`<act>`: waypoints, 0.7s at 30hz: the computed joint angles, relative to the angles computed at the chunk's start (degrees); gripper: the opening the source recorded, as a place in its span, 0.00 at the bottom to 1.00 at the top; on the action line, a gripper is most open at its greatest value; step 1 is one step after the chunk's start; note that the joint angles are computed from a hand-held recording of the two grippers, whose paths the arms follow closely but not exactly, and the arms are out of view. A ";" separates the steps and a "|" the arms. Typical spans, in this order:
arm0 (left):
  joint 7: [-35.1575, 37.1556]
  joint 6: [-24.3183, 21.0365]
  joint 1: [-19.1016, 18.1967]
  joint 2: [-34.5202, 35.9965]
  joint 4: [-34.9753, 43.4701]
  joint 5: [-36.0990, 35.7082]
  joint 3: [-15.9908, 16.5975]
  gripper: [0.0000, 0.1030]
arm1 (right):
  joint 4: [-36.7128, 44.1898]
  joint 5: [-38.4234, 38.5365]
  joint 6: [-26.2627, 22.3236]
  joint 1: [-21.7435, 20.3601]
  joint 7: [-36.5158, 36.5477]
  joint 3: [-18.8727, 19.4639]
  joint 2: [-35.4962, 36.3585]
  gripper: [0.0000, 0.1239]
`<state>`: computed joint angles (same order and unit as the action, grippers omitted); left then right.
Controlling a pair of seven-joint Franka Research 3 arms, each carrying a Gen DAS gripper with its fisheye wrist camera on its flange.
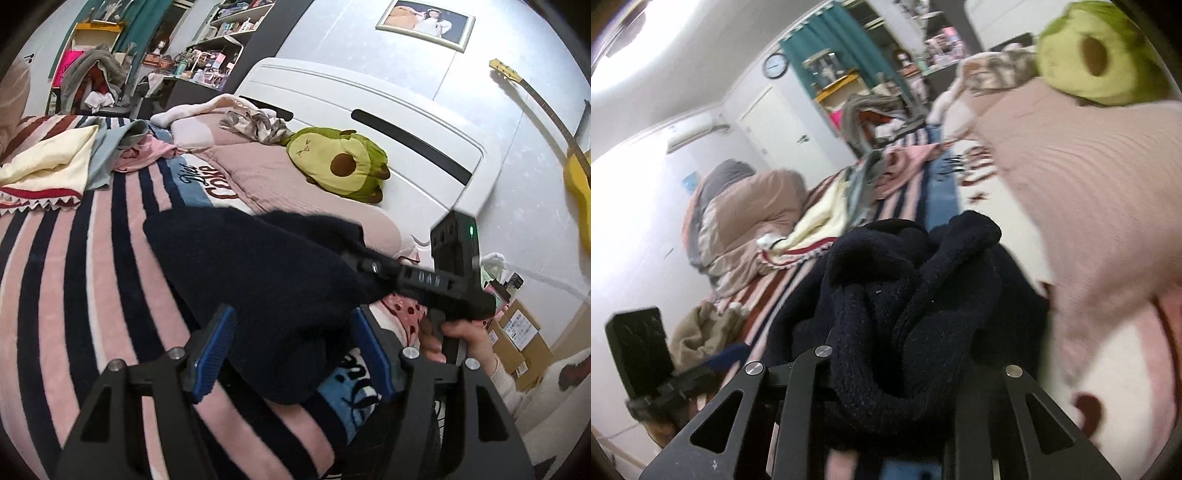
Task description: Fold small clothes
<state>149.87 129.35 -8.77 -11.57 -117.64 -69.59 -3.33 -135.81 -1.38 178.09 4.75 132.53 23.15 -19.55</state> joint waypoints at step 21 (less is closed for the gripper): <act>-12.41 1.83 -1.81 5.30 4.97 8.76 -3.34 0.74 | -8.69 16.68 -4.67 17.39 -15.16 -18.19 -5.41 0.52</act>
